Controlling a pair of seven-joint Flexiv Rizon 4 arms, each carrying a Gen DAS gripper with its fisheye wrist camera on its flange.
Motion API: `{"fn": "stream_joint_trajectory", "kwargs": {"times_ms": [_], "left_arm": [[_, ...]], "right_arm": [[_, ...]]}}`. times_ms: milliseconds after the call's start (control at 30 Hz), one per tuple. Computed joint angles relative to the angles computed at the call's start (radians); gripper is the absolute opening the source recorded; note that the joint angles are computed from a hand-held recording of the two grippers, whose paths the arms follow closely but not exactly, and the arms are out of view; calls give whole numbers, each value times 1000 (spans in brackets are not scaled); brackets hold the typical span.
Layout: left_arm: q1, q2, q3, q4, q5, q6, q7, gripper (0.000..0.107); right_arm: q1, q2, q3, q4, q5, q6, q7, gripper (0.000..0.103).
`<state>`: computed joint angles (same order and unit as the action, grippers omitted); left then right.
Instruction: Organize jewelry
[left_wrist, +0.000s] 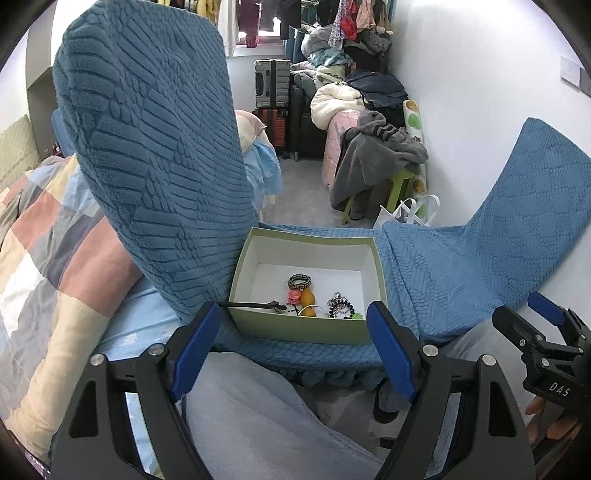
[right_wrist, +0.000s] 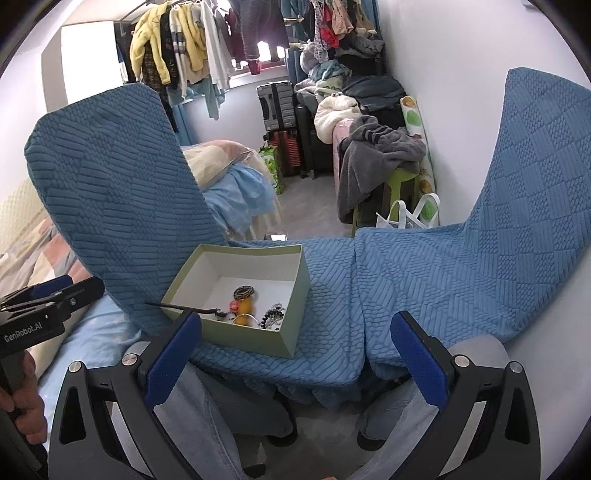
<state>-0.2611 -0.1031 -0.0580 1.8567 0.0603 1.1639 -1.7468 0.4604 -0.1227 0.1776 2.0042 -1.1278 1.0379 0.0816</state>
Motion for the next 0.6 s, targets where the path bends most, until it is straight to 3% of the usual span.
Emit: {"fn": "stream_joint_trajectory", "kwargs": {"times_ms": [600], "left_arm": [[5, -2, 2, -8, 8, -11, -20, 81]], "right_arm": [[-3, 9, 5, 7, 12, -21, 12, 103]]}}
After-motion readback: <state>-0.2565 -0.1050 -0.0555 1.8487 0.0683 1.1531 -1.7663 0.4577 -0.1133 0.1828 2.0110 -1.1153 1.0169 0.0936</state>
